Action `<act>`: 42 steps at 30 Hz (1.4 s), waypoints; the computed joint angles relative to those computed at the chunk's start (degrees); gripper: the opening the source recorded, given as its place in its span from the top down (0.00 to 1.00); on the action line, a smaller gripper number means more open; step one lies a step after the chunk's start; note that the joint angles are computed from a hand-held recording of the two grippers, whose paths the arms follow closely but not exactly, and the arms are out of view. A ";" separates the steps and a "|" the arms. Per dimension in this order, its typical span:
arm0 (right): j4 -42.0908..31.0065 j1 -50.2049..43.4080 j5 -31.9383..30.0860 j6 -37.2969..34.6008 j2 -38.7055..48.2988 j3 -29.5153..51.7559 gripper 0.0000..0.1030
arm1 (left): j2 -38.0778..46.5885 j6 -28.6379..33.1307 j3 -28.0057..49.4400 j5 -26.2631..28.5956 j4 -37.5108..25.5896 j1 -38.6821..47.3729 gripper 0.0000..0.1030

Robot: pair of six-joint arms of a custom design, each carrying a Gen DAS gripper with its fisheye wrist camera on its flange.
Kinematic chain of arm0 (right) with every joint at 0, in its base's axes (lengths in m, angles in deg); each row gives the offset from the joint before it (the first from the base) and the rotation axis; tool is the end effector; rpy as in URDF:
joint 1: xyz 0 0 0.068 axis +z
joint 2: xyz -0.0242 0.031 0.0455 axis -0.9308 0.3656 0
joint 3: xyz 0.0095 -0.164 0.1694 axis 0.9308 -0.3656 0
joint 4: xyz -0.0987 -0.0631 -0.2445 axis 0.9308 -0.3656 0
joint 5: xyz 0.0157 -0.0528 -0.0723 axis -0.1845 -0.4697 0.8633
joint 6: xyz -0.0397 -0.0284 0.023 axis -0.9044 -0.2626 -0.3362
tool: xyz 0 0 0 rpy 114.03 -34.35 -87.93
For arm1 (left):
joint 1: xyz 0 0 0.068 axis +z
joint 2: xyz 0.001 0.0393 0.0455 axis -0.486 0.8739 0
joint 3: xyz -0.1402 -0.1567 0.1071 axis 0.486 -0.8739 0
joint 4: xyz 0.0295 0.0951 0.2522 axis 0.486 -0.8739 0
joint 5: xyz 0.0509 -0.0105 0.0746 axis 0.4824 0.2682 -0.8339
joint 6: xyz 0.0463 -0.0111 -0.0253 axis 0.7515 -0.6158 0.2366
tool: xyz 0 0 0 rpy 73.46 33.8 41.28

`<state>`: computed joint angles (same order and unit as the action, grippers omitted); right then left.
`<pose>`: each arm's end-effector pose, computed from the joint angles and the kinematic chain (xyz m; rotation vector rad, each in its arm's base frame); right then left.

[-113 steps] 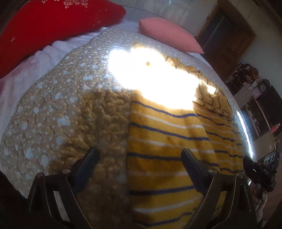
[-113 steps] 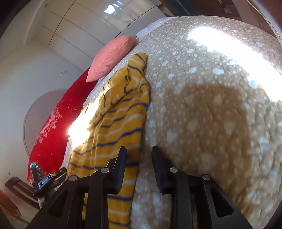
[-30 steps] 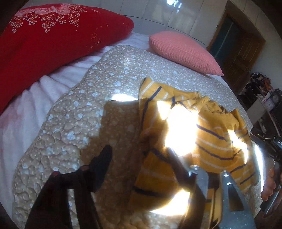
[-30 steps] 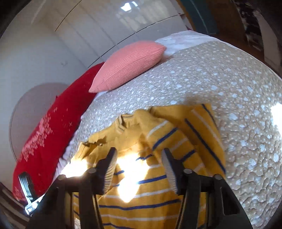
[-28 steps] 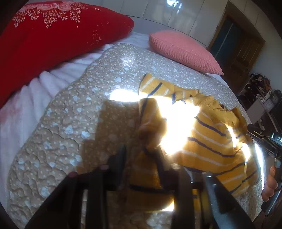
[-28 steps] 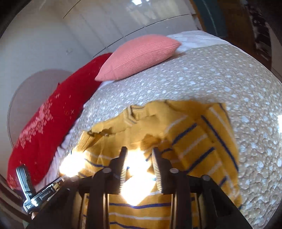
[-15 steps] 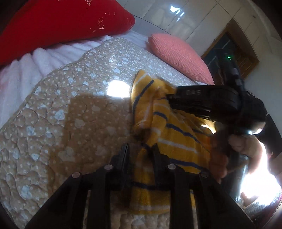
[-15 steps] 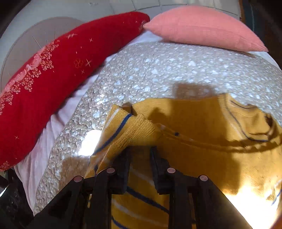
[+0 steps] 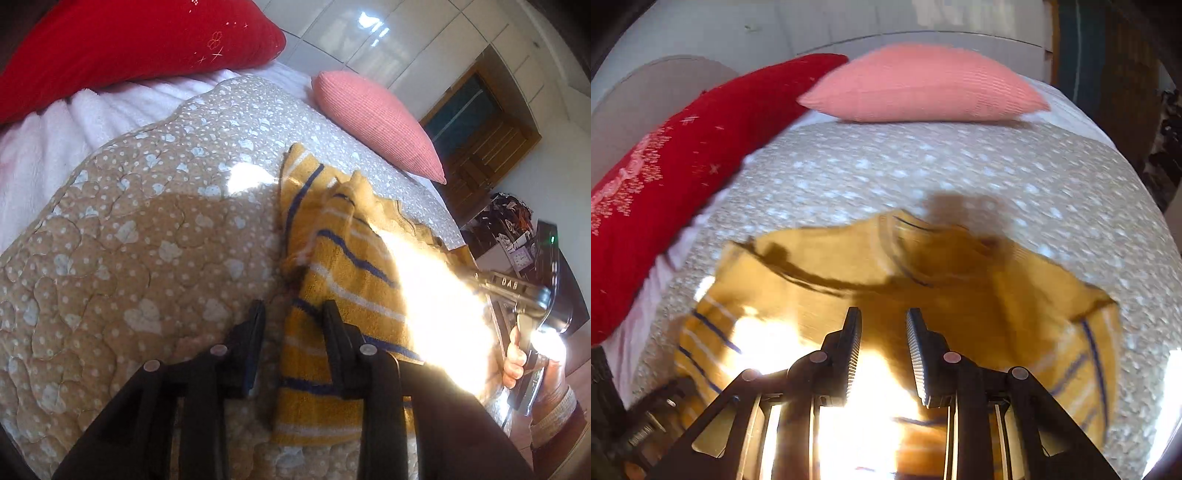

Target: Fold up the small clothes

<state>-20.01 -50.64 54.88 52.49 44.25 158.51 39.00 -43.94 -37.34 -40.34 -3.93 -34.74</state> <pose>0.3393 0.1053 0.2629 0.1549 2.5295 0.1366 0.2652 -0.0411 0.2338 -0.0915 2.4096 -0.7136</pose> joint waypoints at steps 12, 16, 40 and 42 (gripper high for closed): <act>-0.74 -23.59 -3.25 4.29 -33.61 -26.08 0.62 | 0.60 -0.07 0.41 -0.60 0.10 -0.37 0.68; -3.97 -13.88 -4.17 5.85 -45.65 -32.10 0.40 | 0.39 0.07 0.34 -0.99 0.09 -0.73 0.67; -11.47 3.84 0.34 20.44 -63.95 -43.02 0.46 | -2.68 0.02 -0.72 7.93 -1.28 2.69 0.24; -8.94 4.01 -2.71 23.34 -64.98 -46.64 0.45 | -1.93 -0.12 -0.33 8.59 -1.51 2.50 0.21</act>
<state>-28.95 -46.62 52.17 75.83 -20.72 111.88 37.07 -44.06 -37.67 -31.75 -5.44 -32.23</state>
